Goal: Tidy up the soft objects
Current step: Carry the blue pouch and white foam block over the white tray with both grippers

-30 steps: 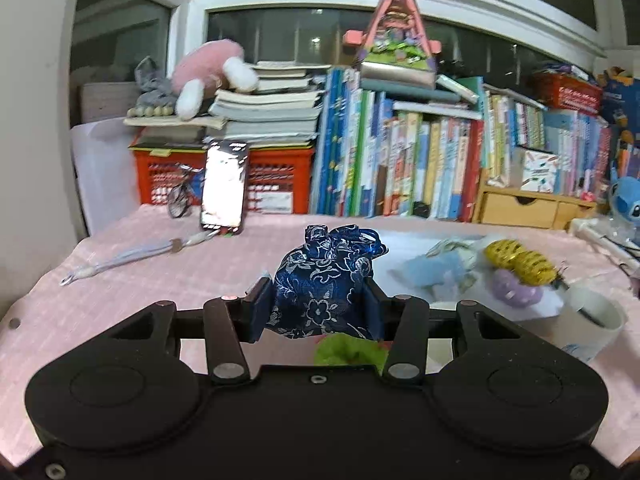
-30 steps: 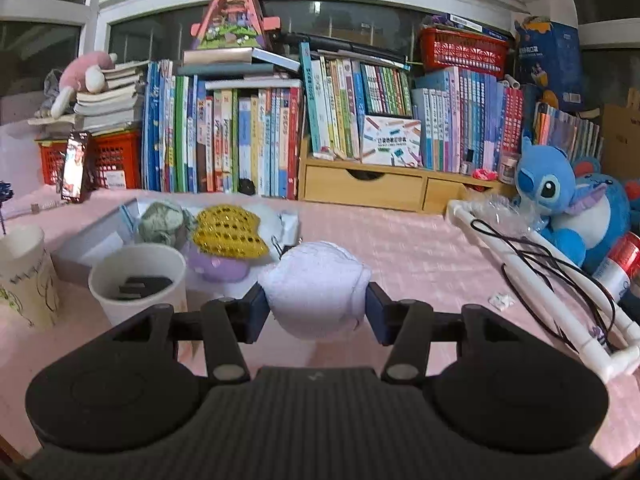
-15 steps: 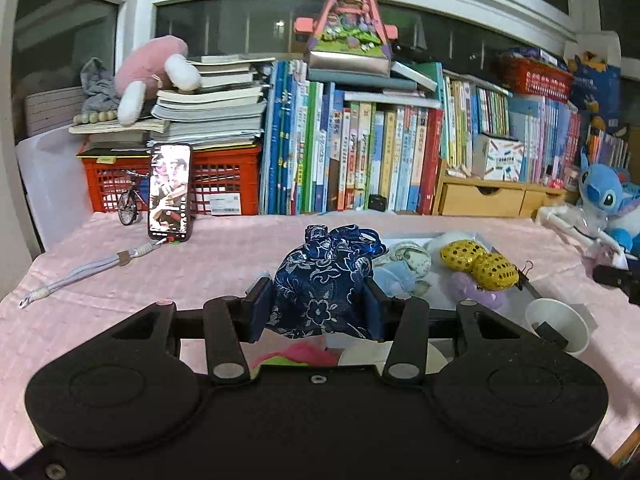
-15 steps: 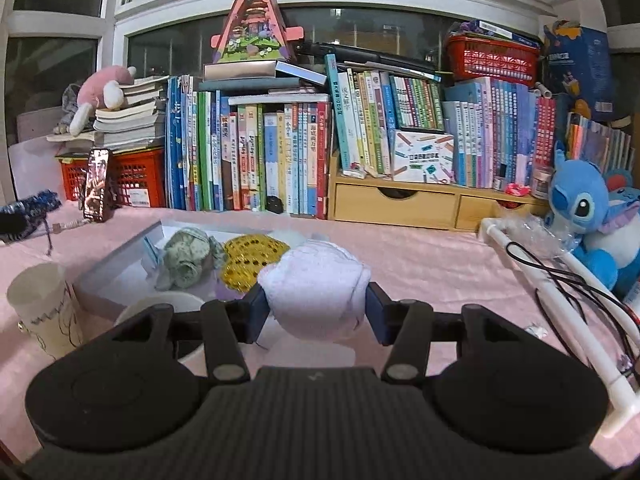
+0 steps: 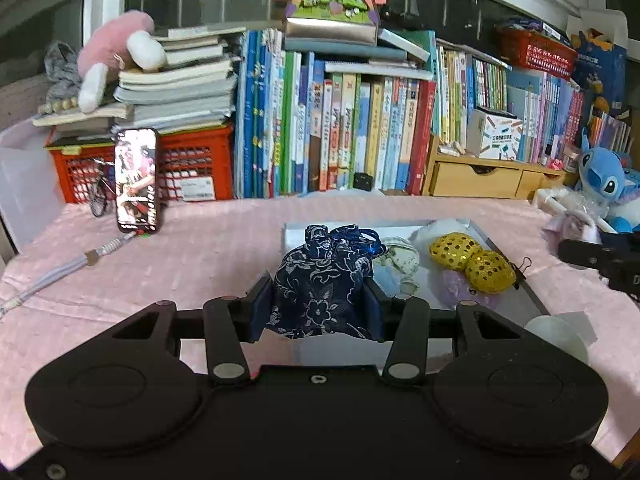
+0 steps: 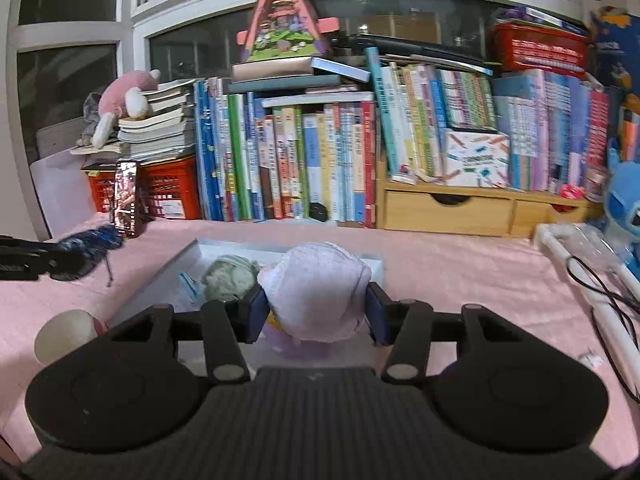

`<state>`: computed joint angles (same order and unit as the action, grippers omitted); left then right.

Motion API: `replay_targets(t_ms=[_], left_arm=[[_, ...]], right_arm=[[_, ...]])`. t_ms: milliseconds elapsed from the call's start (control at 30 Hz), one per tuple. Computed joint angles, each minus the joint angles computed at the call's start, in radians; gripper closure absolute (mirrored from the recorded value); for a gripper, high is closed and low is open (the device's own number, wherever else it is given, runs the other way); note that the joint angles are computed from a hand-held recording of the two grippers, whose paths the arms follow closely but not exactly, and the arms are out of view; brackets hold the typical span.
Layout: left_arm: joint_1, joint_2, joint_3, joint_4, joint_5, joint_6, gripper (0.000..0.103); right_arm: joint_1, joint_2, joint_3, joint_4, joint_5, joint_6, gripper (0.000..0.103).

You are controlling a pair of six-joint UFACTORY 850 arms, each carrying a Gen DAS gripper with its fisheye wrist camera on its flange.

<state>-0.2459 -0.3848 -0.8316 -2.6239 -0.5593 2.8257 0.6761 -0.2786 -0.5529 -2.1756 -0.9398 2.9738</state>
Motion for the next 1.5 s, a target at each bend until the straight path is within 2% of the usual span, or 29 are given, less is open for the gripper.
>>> replay_targets(t_ms=[267, 567, 833, 933, 1133, 1267, 1500], left_arm=[[-0.017, -0.052, -0.103, 0.153, 0.102, -0.186, 0.058], [-0.019, -0.115, -0.225, 0.379, 0.197, -0.447, 0.058], [-0.025, -0.197, -0.369, 0.690, 0.257, -0.805, 0.058], [-0.034, -0.226, -0.417, 0.795, 0.283, -0.918, 0.058], [-0.045, -0.286, -0.507, 1.103, 0.280, -1.256, 0.058], [-0.040, -0.327, -0.569, 1.189, 0.219, -1.351, 0.058], [-0.064, -0.397, -0.674, 1.351, 0.230, -1.507, 0.058]], right_arm=[[-0.037, -0.042, -0.107, -0.061, 0.111, -0.057, 0.048], [-0.085, -0.074, -0.176, -0.124, 0.228, 0.003, 0.048], [-0.135, -0.092, -0.217, -0.218, 0.356, 0.087, 0.048], [-0.134, -0.104, -0.239, -0.200, 0.390, 0.046, 0.048], [-0.148, -0.132, -0.291, -0.190, 0.482, -0.007, 0.047], [-0.159, -0.158, -0.327, -0.168, 0.539, -0.043, 0.047], [-0.176, -0.199, -0.382, -0.109, 0.634, -0.130, 0.046]])
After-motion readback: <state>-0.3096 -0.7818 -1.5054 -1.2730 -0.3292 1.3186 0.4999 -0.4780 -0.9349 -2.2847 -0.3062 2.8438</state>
